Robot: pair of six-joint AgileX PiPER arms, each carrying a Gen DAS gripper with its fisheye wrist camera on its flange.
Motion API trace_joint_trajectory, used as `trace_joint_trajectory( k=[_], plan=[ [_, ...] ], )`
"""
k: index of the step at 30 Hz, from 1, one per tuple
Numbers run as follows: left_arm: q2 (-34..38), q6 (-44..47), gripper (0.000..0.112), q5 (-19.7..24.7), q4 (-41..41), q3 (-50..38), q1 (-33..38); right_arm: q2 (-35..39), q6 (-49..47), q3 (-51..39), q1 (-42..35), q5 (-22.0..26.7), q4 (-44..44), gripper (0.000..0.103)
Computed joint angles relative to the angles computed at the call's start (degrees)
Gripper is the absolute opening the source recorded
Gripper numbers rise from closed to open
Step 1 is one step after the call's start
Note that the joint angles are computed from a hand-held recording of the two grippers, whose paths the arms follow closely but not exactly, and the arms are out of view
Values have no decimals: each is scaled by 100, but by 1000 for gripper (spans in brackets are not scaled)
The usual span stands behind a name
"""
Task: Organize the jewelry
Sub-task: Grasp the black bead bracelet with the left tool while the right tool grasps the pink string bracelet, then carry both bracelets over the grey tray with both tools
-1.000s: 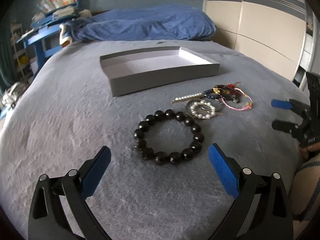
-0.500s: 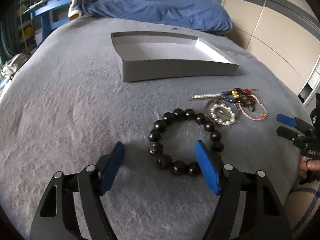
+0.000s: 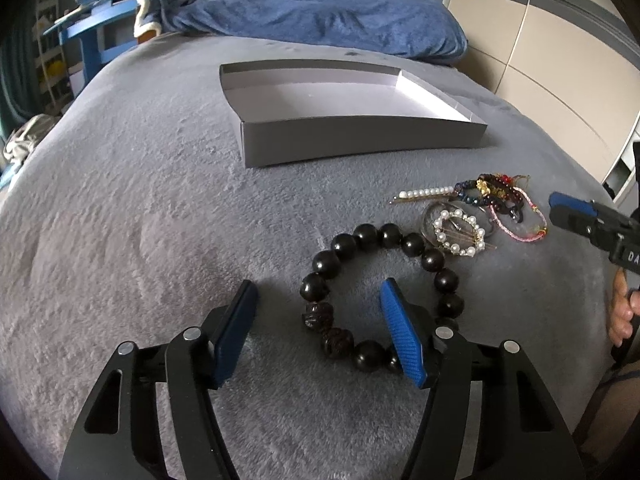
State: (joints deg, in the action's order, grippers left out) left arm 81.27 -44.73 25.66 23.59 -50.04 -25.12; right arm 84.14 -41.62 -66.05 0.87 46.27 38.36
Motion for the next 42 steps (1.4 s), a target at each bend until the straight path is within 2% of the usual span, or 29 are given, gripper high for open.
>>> trace_joint_trajectory(
  k=[3,6,8,10,13,15,18,26,36,42],
  plan=[
    [80,-250,64,117,266,-79,-110,178,61,-187,12,109,6,45],
    [59,-166,62,23,171,-49,-46,328,179,-332,-19,182,3,39],
    [8,-296,54,-32,234,17,-2,378,355,-396,-8,135,-163,39],
    [-80,-431,40,-60,289,102,27,442,608,-452,-38,146,-328,39],
    [-188,-402,26,-207,169,219,128,562,850,-464,-129,204,-466,39],
    [-195,-294,21,-241,94,225,133,623,877,-439,-171,260,-442,37],
    [-201,-283,18,-235,131,219,91,762,669,-436,-399,564,-20,6],
    [-368,-345,15,-310,224,315,24,284,241,-414,-768,747,362,5],
    [-528,-373,15,126,552,-277,-301,120,6,-1102,-1370,1219,892,5],
    [-474,-316,15,398,701,-698,-479,29,-169,-1033,-1604,1276,1126,5]
  ],
)
